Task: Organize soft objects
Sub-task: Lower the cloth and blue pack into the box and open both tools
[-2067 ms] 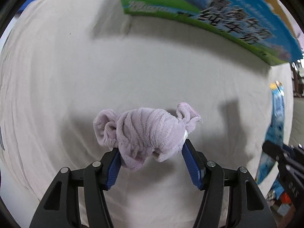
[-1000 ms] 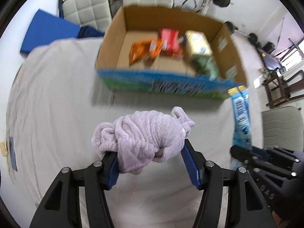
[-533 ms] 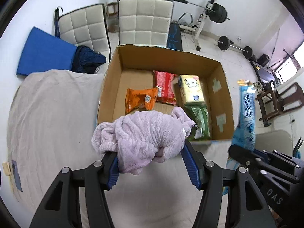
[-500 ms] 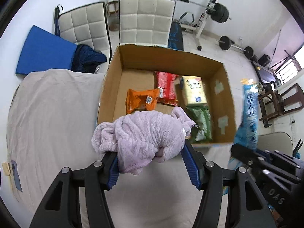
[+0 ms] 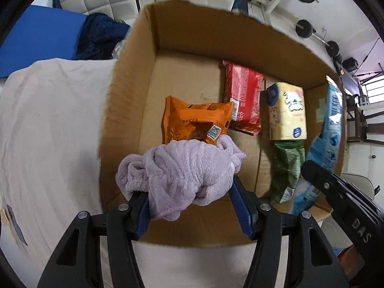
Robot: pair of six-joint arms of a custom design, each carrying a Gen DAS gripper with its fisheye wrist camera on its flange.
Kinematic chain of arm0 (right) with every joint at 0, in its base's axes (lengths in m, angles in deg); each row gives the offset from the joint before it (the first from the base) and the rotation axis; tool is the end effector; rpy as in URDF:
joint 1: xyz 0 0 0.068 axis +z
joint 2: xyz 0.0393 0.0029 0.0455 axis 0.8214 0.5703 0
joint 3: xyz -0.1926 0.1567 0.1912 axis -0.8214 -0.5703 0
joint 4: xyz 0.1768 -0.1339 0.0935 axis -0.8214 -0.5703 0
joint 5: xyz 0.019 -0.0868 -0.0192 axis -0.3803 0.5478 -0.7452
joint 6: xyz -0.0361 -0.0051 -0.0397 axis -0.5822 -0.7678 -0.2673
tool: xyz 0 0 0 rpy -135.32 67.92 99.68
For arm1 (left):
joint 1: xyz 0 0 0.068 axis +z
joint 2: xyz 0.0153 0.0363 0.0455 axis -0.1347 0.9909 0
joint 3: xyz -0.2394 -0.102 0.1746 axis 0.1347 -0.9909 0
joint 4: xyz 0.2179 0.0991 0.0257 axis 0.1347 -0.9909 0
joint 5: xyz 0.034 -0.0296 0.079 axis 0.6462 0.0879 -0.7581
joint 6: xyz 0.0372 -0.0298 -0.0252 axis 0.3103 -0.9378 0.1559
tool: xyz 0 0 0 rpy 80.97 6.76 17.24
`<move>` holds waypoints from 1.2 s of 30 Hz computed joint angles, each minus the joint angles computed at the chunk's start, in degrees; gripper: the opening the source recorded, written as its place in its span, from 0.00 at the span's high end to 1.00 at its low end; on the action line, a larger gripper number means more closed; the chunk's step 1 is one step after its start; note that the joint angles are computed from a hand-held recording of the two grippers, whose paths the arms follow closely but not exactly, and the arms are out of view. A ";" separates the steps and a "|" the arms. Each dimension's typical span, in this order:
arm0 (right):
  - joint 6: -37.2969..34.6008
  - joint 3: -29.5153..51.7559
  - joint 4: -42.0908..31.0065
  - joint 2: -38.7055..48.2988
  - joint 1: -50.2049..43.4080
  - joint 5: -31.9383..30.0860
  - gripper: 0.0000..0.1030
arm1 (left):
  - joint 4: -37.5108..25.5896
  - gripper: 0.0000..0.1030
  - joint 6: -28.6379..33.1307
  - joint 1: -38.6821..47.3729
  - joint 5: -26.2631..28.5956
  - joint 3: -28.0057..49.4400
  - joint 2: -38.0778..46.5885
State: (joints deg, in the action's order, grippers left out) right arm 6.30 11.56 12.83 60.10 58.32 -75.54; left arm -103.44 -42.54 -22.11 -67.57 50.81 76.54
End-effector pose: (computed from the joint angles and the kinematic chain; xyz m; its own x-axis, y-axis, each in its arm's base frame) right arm 0.2993 0.0219 0.2130 -0.8901 0.4422 -0.1103 0.4075 0.8806 0.2420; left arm 0.3397 -0.0925 0.2127 -0.9650 0.2605 -0.0287 0.2618 0.9535 -0.1492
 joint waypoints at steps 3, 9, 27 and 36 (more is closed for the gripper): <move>0.36 -0.28 2.86 3.68 -0.58 -0.24 0.84 | 0.46 0.45 -0.16 -1.10 -1.07 0.43 1.95; -0.68 0.27 4.97 8.63 -0.27 -0.26 0.84 | 1.49 0.40 -0.21 -3.13 -3.24 -0.11 4.07; -3.99 0.83 2.10 10.11 -2.39 1.26 0.36 | 4.01 0.11 -1.75 -3.82 -3.94 -3.32 3.89; -5.64 -2.62 0.65 5.41 -1.11 5.18 0.03 | 4.38 0.02 -2.20 -2.66 -4.35 -4.45 -0.67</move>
State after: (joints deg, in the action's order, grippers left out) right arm 0.65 8.94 13.48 65.51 57.21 -70.36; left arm -99.06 -44.75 -24.77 -71.92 46.36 75.87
